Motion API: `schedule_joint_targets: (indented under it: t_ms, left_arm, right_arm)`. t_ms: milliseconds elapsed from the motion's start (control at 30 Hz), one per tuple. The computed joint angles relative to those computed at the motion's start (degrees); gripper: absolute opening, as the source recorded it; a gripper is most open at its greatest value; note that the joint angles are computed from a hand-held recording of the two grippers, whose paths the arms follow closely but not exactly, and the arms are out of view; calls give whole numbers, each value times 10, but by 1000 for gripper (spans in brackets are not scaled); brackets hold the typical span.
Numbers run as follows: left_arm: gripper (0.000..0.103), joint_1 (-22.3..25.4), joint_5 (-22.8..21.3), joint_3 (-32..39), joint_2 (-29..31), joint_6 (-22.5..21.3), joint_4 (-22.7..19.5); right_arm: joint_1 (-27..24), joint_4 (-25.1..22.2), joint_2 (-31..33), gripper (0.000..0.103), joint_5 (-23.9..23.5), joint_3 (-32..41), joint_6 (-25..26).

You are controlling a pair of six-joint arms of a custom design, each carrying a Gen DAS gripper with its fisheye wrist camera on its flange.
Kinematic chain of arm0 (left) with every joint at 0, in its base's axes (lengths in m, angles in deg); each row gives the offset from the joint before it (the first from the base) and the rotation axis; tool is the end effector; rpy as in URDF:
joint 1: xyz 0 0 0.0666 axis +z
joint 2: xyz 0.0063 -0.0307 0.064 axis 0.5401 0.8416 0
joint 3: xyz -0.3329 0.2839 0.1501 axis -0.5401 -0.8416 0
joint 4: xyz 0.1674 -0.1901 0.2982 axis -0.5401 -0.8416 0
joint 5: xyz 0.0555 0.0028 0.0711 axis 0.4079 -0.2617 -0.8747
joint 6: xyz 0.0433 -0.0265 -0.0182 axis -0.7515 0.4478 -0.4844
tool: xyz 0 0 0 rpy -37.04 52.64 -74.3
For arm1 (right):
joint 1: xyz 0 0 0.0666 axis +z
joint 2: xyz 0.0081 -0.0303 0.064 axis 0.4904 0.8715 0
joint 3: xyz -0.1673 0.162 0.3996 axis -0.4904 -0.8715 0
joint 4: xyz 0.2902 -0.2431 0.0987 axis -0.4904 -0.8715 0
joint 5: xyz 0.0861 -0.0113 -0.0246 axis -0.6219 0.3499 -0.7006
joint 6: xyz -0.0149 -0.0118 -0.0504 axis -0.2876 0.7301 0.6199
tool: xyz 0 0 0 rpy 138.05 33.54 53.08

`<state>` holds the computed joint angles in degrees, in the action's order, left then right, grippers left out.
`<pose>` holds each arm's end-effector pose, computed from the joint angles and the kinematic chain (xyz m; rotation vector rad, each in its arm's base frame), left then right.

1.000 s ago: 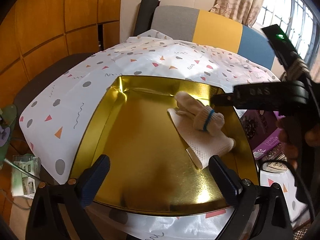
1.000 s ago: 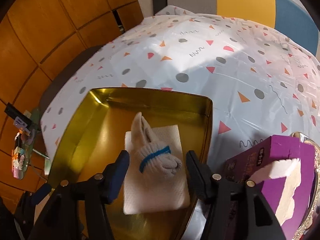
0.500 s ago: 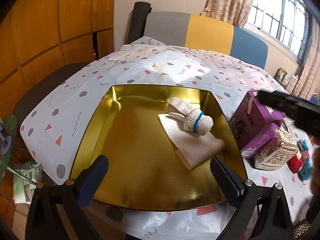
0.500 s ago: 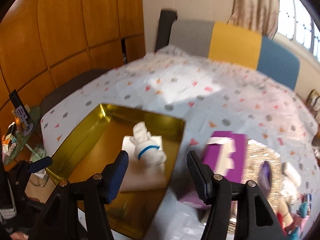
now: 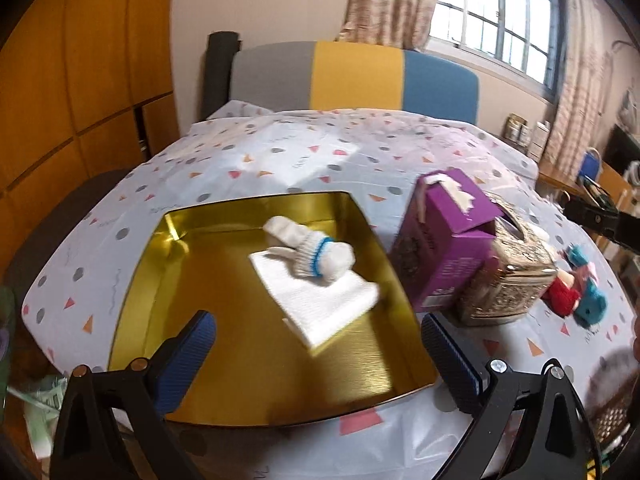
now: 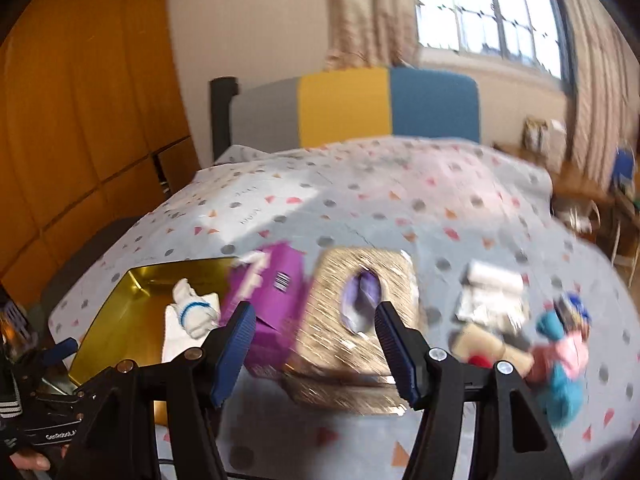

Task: Organize soft objects
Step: 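Grasp the red sock with the left gripper while right grasps blue plush toy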

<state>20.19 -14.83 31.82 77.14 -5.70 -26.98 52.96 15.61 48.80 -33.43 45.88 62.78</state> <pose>0.5230 -0.1061 0.5488 -0.2539 2.2752 0.0595 0.5883 0.2590 0.5834 -0.3096 2.1476 0.4019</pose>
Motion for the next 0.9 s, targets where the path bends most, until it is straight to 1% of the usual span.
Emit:
schedule_joint_targets:
  t_ms: [100, 167, 200, 233, 333, 433, 533, 633, 700, 767, 833, 867, 900]
  left_arm:
    - [103, -9, 8, 14, 8, -13, -6]
    - [103, -17, -7, 22, 15, -17, -8]
    - [103, -19, -8, 24, 16, -18, -8]
    - [103, -20, 1, 31, 22, -18, -14]
    - [103, -24, 36, 47, 32, -25, -22]
    - [103, -34, 57, 62, 41, -53, -20]
    - [103, -49, 85, 91, 55, -80, -24]
    - [101, -62, 116, 133, 77, -93, -38]
    - [96, -74, 143, 170, 97, -111, -54]
    - [96, -88, 167, 209, 120, -140, -69]
    - [96, -105, 173, 246, 142, -169, -79]
    - [96, -113, 179, 270, 157, -182, -91]
    - [96, -121, 194, 304, 177, -195, -109]
  right_arm:
    - [-29, 4, -17, 63, -17, -33, -18]
    - [-55, -3, -29, 63, -36, -53, -42]
    - [-71, -6, -36, 65, -42, -64, -56]
    - [-84, -3, -45, 67, -40, -78, -65]
    - [-118, 4, -66, 67, -22, -111, -93]
    - [-151, 8, -84, 67, -4, -139, -127]
    - [-177, 9, -96, 67, -1, -158, -156]
    - [-196, 10, -103, 67, -2, -171, -177]
    - [-203, 9, -105, 67, -4, -174, -185]
    - [-207, 11, -110, 67, -6, -181, -182]
    - [-210, 14, -114, 67, -8, -187, -176]
    - [-211, 15, -117, 67, -9, -188, -173]
    - [-212, 16, -118, 67, -10, -190, -169]
